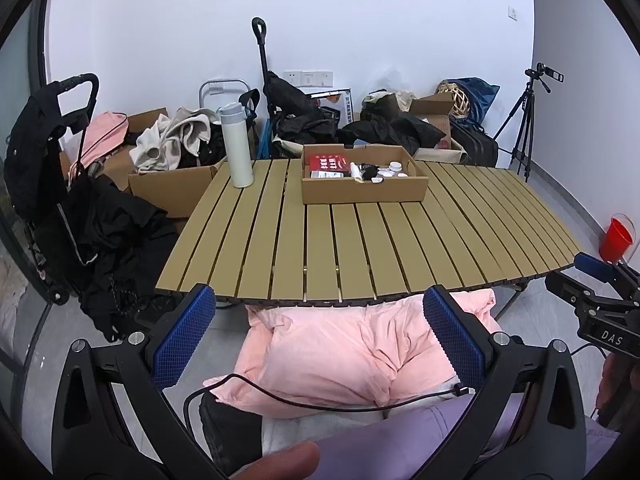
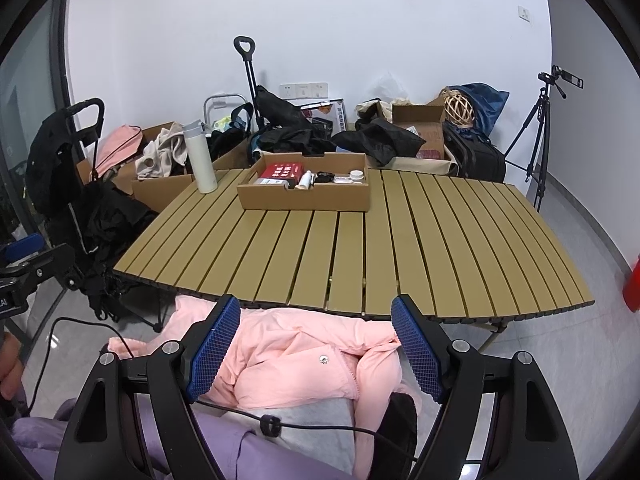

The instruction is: Organize objects

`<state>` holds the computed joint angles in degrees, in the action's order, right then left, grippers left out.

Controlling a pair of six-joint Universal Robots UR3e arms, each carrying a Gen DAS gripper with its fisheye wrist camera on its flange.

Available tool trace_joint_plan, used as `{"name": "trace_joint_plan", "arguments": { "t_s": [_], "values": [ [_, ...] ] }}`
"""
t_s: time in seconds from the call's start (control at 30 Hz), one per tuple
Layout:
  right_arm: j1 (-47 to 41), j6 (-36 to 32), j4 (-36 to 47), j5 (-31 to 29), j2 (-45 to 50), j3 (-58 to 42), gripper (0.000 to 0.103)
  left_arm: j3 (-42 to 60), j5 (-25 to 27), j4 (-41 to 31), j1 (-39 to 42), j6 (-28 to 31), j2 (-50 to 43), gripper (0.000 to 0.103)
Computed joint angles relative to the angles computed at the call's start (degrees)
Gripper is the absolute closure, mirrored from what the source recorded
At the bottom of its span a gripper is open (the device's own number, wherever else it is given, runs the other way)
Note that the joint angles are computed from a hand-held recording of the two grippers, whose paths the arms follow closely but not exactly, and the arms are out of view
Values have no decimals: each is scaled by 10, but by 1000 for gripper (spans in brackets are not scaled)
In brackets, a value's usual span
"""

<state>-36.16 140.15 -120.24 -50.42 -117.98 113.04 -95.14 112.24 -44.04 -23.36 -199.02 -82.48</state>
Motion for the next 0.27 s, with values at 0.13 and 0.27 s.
{"name": "trace_joint_plan", "arguments": {
  "t_s": [0.13, 0.27],
  "values": [
    [4, 0, -4, -4, 2, 3, 22, -2, -12, -4, 10, 1, 3, 0],
    [3, 3, -6, -4, 3, 4, 21, -12, -25, 0, 15, 6, 9, 0]
  ]
}}
